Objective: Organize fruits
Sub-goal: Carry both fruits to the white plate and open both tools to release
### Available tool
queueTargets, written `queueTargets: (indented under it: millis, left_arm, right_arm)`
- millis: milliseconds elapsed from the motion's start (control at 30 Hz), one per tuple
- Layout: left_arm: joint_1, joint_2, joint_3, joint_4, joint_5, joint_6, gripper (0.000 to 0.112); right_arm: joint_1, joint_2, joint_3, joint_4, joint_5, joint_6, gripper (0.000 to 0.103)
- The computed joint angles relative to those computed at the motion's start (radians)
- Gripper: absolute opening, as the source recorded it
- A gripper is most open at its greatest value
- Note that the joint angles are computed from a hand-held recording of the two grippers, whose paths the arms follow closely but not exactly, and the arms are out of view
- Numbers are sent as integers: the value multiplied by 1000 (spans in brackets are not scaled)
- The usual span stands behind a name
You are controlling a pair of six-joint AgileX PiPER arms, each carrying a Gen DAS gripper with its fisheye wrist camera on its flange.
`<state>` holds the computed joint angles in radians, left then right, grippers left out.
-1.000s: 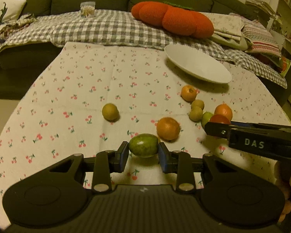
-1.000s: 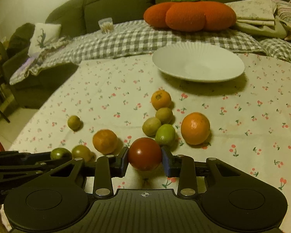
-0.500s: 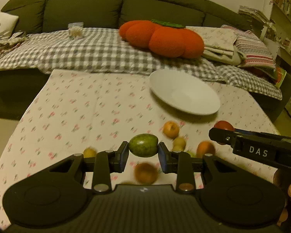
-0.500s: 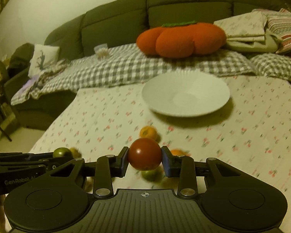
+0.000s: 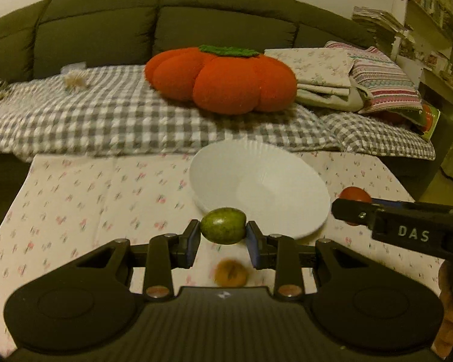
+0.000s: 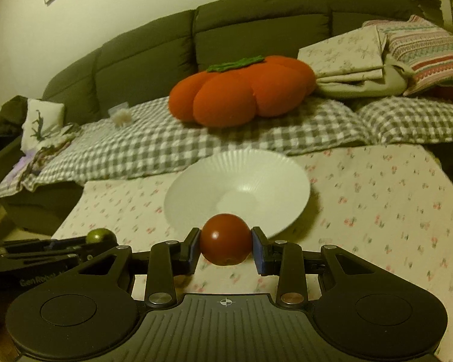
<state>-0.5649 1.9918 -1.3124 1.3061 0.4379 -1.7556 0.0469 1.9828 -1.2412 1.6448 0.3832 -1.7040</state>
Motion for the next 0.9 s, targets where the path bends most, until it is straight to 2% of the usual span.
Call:
queueTargets:
  millis: [167, 267, 433, 567, 767, 900]
  left_arm:
    - [32, 84, -132, 1, -26, 51, 31]
    - [47, 142, -206, 25, -43, 57, 31]
    - [69, 240, -323, -16, -92, 144, 31]
    - [75, 299, -399, -89, -119, 258, 31]
    - [88, 371, -485, -328, -96, 506, 31]
    - [88, 372, -476, -317, -89, 508, 31]
  right_arm:
    - [-7, 90, -157, -177, -8, 184, 34]
    - [-15, 144, -247, -274, 14, 296, 34]
    - [-16, 222, -372, -408, 33, 454, 34]
    - [-23, 290, -474, -519, 62, 587, 34]
    - [-22, 374, -608, -624, 121, 690, 34]
    - [-13, 421, -675, -719, 145, 771, 34]
